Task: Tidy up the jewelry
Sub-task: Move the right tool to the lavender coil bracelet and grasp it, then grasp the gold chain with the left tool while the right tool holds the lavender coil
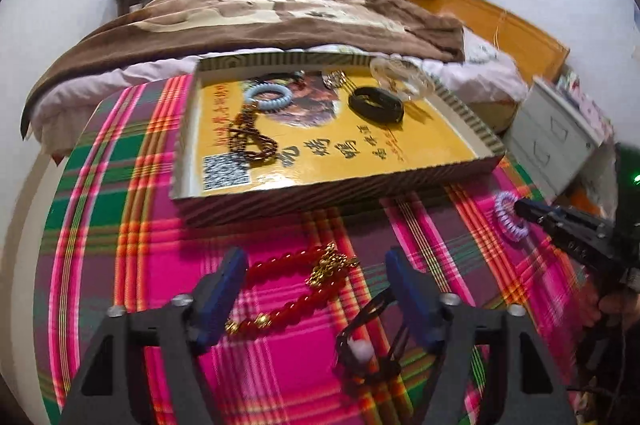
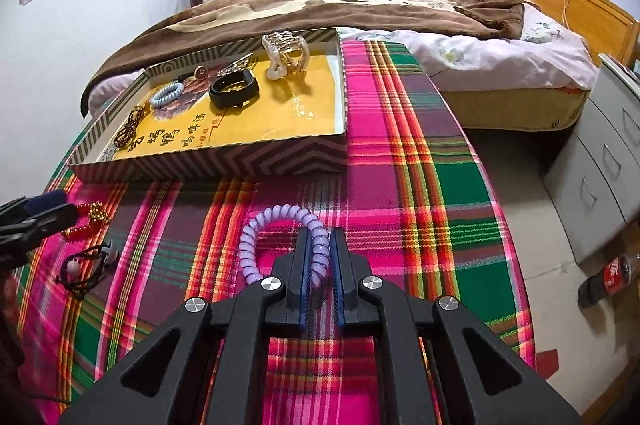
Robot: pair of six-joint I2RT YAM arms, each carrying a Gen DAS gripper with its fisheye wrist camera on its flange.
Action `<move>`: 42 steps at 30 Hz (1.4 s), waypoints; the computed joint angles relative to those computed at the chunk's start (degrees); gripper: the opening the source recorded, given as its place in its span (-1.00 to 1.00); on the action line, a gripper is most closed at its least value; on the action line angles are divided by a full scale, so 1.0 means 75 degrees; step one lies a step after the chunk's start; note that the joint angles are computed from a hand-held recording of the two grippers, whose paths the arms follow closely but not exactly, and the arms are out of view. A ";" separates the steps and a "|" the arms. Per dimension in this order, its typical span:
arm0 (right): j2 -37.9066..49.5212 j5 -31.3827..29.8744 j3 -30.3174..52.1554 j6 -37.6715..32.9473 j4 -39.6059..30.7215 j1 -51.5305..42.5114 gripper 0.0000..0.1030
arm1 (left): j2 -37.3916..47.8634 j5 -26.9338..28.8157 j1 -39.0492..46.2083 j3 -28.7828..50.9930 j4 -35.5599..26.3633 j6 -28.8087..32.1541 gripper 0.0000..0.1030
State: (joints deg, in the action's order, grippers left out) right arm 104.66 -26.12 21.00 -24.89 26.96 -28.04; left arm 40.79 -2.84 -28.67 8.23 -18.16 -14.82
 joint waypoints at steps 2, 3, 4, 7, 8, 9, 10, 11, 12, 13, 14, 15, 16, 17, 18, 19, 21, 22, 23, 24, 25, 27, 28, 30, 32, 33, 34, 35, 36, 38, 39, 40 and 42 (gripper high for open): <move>-0.0020 -0.0086 -0.0002 -0.0012 -0.0047 -0.0039 -0.81 | 0.0687 -0.0188 -0.0199 0.0037 0.0515 0.0064 0.24; -0.0029 -0.0127 -0.0014 -0.0020 -0.0046 -0.0054 -0.81 | 0.1015 -0.0269 -0.0285 0.0077 0.0711 0.0059 0.21; -0.0021 -0.0161 -0.0017 -0.0028 -0.0049 -0.0065 -0.81 | 0.1163 -0.0316 -0.0338 0.0080 0.0822 0.0055 0.21; 0.0054 -0.0226 0.0011 -0.0009 -0.0073 -0.0075 -0.81 | 0.1788 -0.0545 -0.0578 0.0117 0.1249 0.0075 -0.04; 0.0080 -0.0255 0.0029 -0.0024 -0.0093 -0.0085 -0.81 | 0.1854 -0.0703 -0.0678 0.0121 0.1297 0.0061 -0.08; 0.0090 -0.0273 0.0039 -0.0030 -0.0113 -0.0088 -0.81 | 0.1978 -0.0848 -0.0801 0.0158 0.1325 0.0074 -0.14; 0.0095 -0.0296 0.0050 -0.0031 -0.0137 -0.0090 -0.81 | 0.2069 -0.0922 -0.0873 0.0185 0.1343 0.0075 -0.20; 0.0105 -0.0324 0.0065 -0.0039 -0.0167 -0.0093 -0.81 | 0.2105 -0.0904 -0.0869 0.0201 0.1350 0.0087 -0.24; 0.0107 -0.0342 0.0067 -0.0049 -0.0172 -0.0101 -0.81 | 0.2171 -0.0839 -0.0826 0.0211 0.1393 0.0099 -0.29; 0.0110 -0.0356 0.0064 -0.0058 -0.0171 -0.0112 -0.81 | 0.2198 -0.0810 -0.0794 0.0207 0.1434 0.0099 -0.33; 0.0112 -0.0371 0.0063 -0.0064 -0.0172 -0.0123 -0.81 | 0.2196 -0.0816 -0.0794 0.0188 0.1472 0.0090 -0.33; 0.0109 -0.0361 0.0059 -0.0057 -0.0166 -0.0121 -0.81 | 0.2236 -0.0859 -0.0828 0.0183 0.1509 0.0087 -0.34; 0.0108 -0.0361 0.0059 -0.0047 -0.0168 -0.0120 -0.81 | 0.2307 -0.0915 -0.0883 0.0192 0.1540 0.0078 -0.37; 0.0108 -0.0369 0.0058 -0.0049 -0.0166 -0.0120 -0.81 | 0.2341 -0.0928 -0.0926 0.0203 0.1557 0.0076 -0.43; 0.0101 -0.0380 0.0047 -0.0040 -0.0157 -0.0130 -0.81 | 0.2372 -0.0955 -0.0998 0.0217 0.1554 0.0085 -0.51; 0.0090 -0.0390 0.0031 -0.0034 -0.0145 -0.0142 -0.81 | 0.2440 -0.1136 -0.1144 0.0261 0.1526 0.0034 -0.64; 0.0097 -0.0419 0.0051 -0.0050 -0.0165 -0.0184 -0.81 | 0.2467 -0.1233 -0.1204 0.0321 0.1445 0.0038 -0.90; 0.0103 -0.0417 0.0057 -0.0042 -0.0165 -0.0189 -0.81 | 0.2404 -0.1197 -0.1178 0.0321 0.1400 0.0044 -0.90; 0.0104 -0.0443 0.0086 -0.0071 -0.0212 -0.0223 -0.81 | 0.2355 -0.1198 -0.1160 0.0316 0.1364 0.0048 -0.90; 0.0104 -0.0443 0.0086 -0.0071 -0.0212 -0.0223 -0.81 | 0.2282 -0.1172 -0.1128 0.0305 0.1328 0.0060 -0.90; 0.0110 -0.0436 0.0084 -0.0066 -0.0196 -0.0223 -0.81 | 0.2135 -0.1122 -0.1067 0.0271 0.1284 0.0077 -0.91; 0.0122 -0.0444 0.0097 -0.0067 -0.0203 -0.0241 -0.81 | 0.1780 -0.0933 -0.0867 0.0222 0.1123 0.0084 -0.91; 0.0121 -0.0451 0.0097 -0.0066 -0.0202 -0.0251 -0.81 | 0.1508 -0.0760 -0.0718 0.0192 0.1003 0.0106 -0.91; 0.0105 -0.0457 0.0099 -0.0055 -0.0212 -0.0260 -0.81 | 0.0926 -0.0407 -0.0387 0.0143 0.0714 0.0129 -0.91; 0.0090 -0.0452 0.0081 -0.0024 -0.0187 -0.0255 -0.81 | 0.0337 0.0043 0.0043 0.0136 0.0373 0.0231 -0.91; 0.0075 -0.0465 0.0072 -0.0022 -0.0186 -0.0261 -0.81 | 0.0113 0.0225 0.0244 0.0148 0.0221 0.0268 -0.91; 0.0060 -0.0479 0.0062 -0.0027 -0.0188 -0.0271 -0.81 | -0.0090 0.0416 0.0479 0.0171 0.0061 0.0339 -0.91; 0.0042 -0.0488 0.0051 -0.0027 -0.0189 -0.0276 -0.81 | -0.0286 0.0580 0.0702 0.0197 -0.0097 0.0405 -0.91; 0.0032 -0.0501 0.0041 -0.0038 -0.0188 -0.0290 -0.81 | -0.0399 0.0727 0.0904 0.0237 -0.0205 0.0459 -0.91; -0.0006 -0.0517 0.0026 -0.0031 -0.0196 -0.0299 -0.81 | -0.0632 0.1088 0.1340 0.0311 -0.0446 0.0572 -0.91; -0.0049 -0.0543 0.0016 -0.0042 -0.0223 -0.0314 -0.81 | -0.0743 0.1186 0.1467 0.0350 -0.0560 0.0604 -0.91; -0.0086 -0.0551 0.0016 -0.0044 -0.0247 -0.0316 -0.81 | -0.0868 0.1233 0.1552 0.0374 -0.0658 0.0628 -0.91; -0.0208 -0.0594 -0.0015 -0.0027 -0.0283 -0.0330 -0.81 | -0.1107 0.1313 0.1687 0.0462 -0.0895 0.0677 -0.91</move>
